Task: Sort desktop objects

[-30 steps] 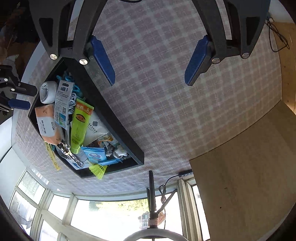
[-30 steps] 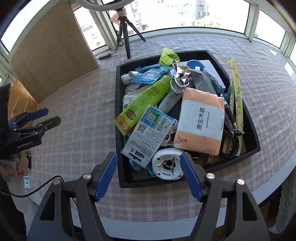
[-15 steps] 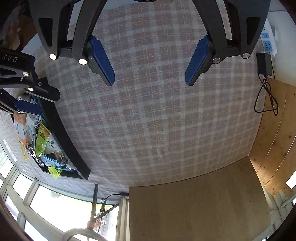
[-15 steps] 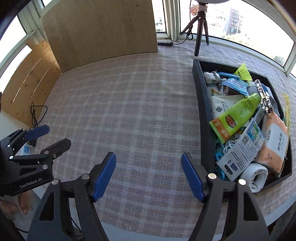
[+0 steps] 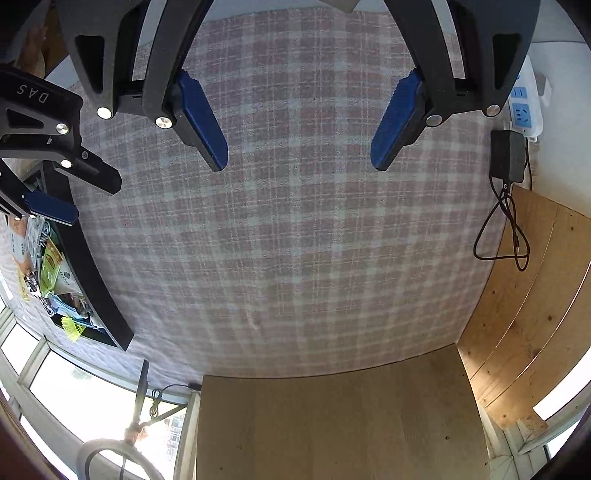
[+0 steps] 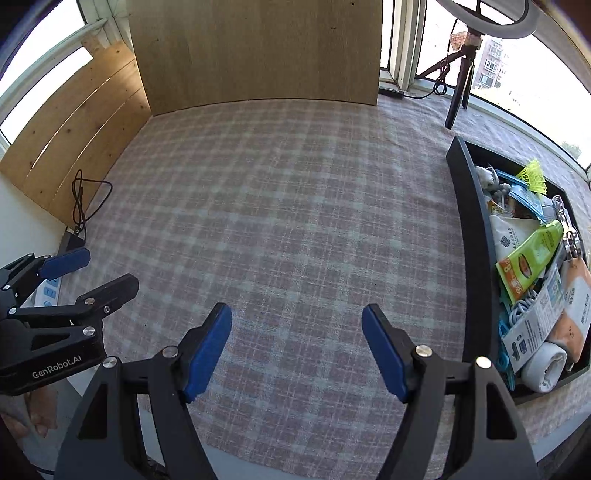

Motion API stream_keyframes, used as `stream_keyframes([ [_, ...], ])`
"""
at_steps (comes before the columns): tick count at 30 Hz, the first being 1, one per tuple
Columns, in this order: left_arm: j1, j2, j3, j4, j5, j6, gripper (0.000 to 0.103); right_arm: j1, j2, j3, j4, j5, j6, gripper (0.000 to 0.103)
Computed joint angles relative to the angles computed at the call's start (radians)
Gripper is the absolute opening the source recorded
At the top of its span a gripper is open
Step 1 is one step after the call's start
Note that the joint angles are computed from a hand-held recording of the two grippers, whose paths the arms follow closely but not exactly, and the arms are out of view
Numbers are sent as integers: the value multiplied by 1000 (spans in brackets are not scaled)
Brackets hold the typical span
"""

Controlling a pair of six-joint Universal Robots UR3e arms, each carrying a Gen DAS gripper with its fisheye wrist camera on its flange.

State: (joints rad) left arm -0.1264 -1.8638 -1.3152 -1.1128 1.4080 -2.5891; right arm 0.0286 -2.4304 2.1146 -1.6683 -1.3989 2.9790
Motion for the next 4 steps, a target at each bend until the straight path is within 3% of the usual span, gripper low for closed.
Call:
stream_keyframes([
  [4, 12, -19, 15, 10, -5, 21, 79, 106, 81, 9, -103, -51, 96, 72],
])
